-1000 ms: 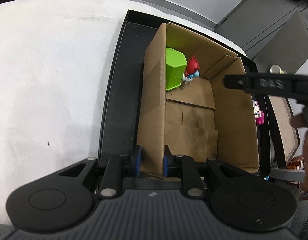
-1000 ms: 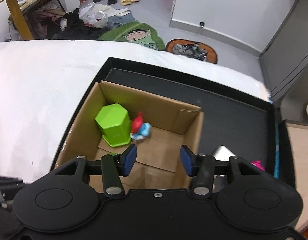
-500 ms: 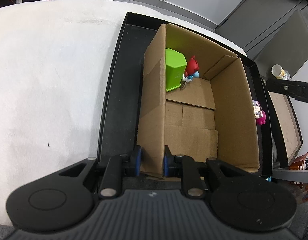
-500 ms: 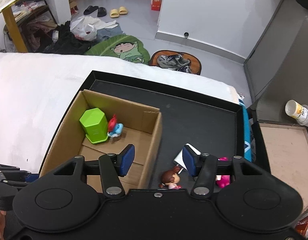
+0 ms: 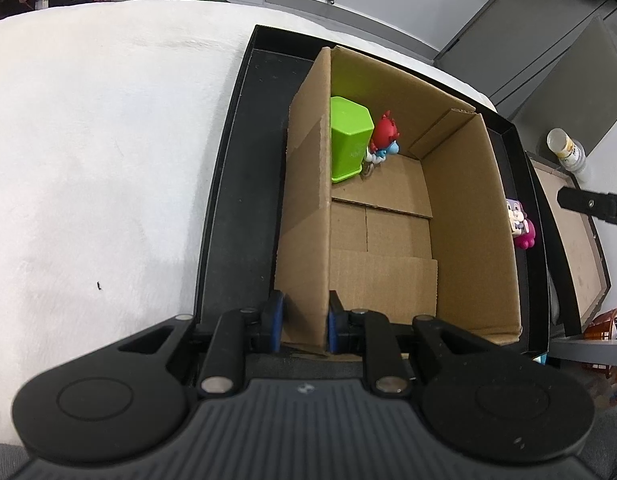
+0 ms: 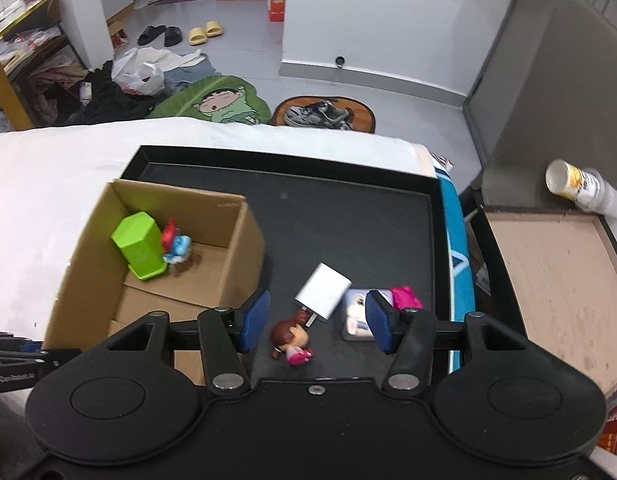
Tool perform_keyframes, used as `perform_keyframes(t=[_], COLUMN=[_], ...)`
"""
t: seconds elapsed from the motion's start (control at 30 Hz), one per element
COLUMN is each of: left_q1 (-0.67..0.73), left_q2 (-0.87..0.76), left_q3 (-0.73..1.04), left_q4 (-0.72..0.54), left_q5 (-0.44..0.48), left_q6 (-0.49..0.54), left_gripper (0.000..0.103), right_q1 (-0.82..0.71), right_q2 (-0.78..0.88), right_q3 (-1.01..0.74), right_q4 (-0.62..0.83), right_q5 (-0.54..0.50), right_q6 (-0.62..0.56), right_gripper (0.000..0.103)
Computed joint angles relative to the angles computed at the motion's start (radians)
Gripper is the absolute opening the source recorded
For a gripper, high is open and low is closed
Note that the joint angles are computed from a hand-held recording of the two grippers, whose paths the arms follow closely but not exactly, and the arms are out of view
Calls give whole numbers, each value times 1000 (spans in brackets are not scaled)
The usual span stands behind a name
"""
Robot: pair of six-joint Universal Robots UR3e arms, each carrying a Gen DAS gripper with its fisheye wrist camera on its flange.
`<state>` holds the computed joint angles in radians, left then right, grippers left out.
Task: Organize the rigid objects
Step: 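Move the right gripper back over the tray toward the brown-haired doll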
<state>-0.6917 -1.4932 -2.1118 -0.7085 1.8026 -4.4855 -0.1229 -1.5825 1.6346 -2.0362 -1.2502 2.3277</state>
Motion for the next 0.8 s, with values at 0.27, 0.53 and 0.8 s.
perform_keyframes(t=[0.27, 0.53, 0.8], left_q1=[3, -8, -4], left_q2=[1, 1, 12], left_q3=[-8, 8, 9], left_q4=[9, -29, -45], left_q5=[0, 19, 19], left_q6=[0, -23, -19], left_gripper=[20, 17, 17], right_q1=[-63, -87, -74], right_q2=[28, 67, 129], right_q3=[31, 50, 51], right_q4=[-18, -1, -20], right_q5=[15, 47, 41], right_q6=[-3, 1, 23], right_gripper=[53, 54, 57])
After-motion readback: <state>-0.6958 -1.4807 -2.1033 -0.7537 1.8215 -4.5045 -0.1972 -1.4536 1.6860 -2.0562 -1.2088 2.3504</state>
